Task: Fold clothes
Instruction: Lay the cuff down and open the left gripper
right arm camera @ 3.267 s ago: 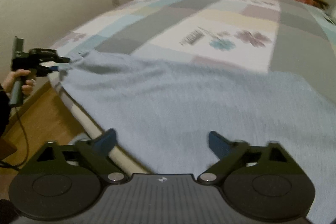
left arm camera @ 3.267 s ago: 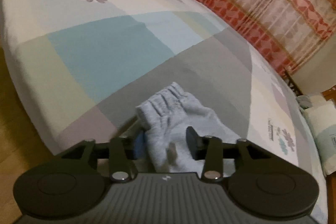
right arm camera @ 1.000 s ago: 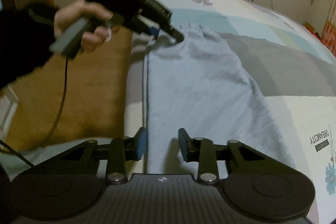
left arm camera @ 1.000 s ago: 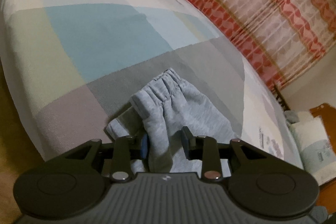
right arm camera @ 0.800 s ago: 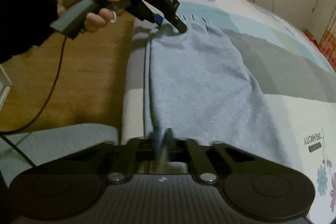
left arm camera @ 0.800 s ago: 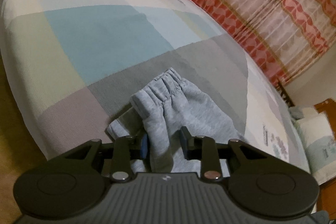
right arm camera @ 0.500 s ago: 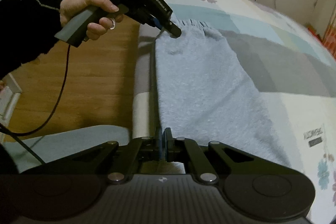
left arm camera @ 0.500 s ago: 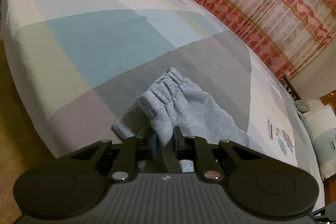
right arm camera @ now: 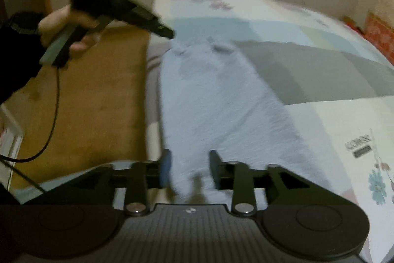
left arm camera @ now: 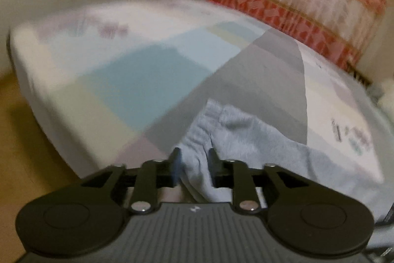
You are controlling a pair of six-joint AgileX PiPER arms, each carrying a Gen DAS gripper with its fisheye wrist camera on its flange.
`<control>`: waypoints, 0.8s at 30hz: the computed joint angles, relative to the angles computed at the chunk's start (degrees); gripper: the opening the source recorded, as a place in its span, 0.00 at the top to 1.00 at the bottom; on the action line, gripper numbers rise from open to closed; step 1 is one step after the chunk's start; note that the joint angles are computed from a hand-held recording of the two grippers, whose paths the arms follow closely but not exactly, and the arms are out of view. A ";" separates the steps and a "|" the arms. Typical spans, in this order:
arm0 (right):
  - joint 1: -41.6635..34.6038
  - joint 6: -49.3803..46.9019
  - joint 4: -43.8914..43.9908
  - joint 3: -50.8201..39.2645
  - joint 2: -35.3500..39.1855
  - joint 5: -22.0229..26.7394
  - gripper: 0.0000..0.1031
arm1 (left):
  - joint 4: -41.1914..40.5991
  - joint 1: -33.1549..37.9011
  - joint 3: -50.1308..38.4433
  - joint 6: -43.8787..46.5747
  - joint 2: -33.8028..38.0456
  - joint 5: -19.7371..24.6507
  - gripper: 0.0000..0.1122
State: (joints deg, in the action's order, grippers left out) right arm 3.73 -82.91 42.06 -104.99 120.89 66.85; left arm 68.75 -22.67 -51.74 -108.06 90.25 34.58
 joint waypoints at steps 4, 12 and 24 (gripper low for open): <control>0.06 7.09 -1.42 -6.32 4.42 -5.46 0.60 | 5.18 2.12 -4.05 1.91 4.44 -8.47 0.57; -0.27 20.48 -9.79 -21.13 17.05 -9.95 0.56 | 1.27 7.25 -18.08 12.42 21.21 -19.82 0.57; -5.09 19.94 -7.91 -16.84 16.41 -15.03 0.48 | -0.45 5.16 -19.95 17.70 21.97 -17.93 0.53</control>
